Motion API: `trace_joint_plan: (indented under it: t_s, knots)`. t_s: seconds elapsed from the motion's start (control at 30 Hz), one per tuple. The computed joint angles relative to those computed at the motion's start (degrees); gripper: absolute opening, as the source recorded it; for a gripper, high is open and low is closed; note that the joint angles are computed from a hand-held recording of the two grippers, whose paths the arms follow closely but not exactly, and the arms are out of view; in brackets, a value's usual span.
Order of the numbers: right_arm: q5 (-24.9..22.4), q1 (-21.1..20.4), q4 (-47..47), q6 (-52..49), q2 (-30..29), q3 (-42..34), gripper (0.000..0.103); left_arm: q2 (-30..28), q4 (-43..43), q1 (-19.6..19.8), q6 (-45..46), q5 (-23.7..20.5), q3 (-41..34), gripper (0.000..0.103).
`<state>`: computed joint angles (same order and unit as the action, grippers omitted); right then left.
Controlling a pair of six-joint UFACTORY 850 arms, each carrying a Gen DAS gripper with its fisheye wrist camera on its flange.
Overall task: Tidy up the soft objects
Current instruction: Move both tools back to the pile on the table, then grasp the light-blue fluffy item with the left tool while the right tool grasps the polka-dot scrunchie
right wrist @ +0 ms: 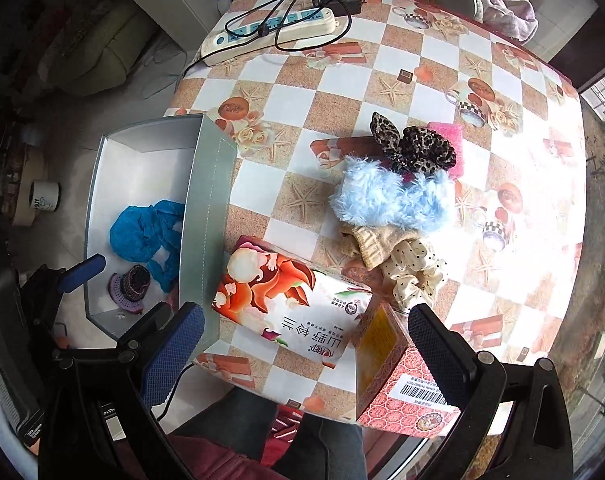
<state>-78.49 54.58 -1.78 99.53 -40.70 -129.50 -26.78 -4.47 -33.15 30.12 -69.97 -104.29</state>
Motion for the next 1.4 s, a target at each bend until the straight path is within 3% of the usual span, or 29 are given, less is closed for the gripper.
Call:
trace_joint_plan:
  t_s: [0.2, 0.37, 0.63, 0.7, 0.77, 0.8, 0.87, 0.97, 1.07, 1.17, 1.3, 1.4]
  knots:
    - [6.8, -1.4, 3.8, 2.9, 16.0, 25.9, 0.103, -7.1, -1.2, -5.8, -0.1, -3.7, -8.5, 0.092]
    - [19.0, -3.1, 12.4, -3.6, 22.8, 42.7, 0.103, -15.0, 0.5, -10.4, -3.4, -7.5, -15.3, 0.092]
    - [31.0, -6.1, 28.8, -21.7, 24.4, 56.1, 0.103, -25.1, 1.6, -12.8, -10.3, -12.5, -24.4, 0.092]
    - [31.5, -6.7, 32.4, -26.0, 23.5, 57.2, 0.103, -26.5, 2.1, -13.1, -11.7, -12.9, -25.0, 0.092]
    - [30.5, -7.0, 33.7, -29.1, 22.2, 57.0, 0.103, -25.7, 5.1, -13.6, -13.7, -9.5, -22.8, 0.094]
    - [29.0, -7.0, 32.9, -29.1, 21.4, 56.5, 0.103, -25.4, 7.5, -13.7, -15.4, -8.1, -22.0, 0.100]
    - [25.6, -6.4, 30.0, -26.2, 20.7, 55.7, 0.103, -25.1, 10.8, -13.4, -18.9, -6.0, -21.1, 0.102]
    - [25.0, -5.1, 29.5, -20.2, 23.1, 59.1, 0.103, -25.8, 14.5, -12.5, -21.8, -5.8, -22.3, 0.102]
    - [21.3, -3.1, 28.0, -11.8, 25.9, 62.1, 0.103, -25.6, 13.1, -11.3, -22.2, -5.9, -24.4, 0.102]
    - [26.7, 0.0, 23.7, -1.1, 31.3, 66.1, 0.103, -23.9, 6.8, -9.8, -21.6, -6.5, -24.9, 0.102]
    - [33.7, 4.6, 9.8, 15.0, 36.0, 68.0, 0.103, -23.6, -3.5, -8.4, -21.7, -11.2, -26.1, 0.102]
    - [35.8, 4.2, 9.5, 12.4, 35.0, 67.3, 0.103, -26.0, -5.0, -10.0, -23.7, -15.4, -29.4, 0.102]
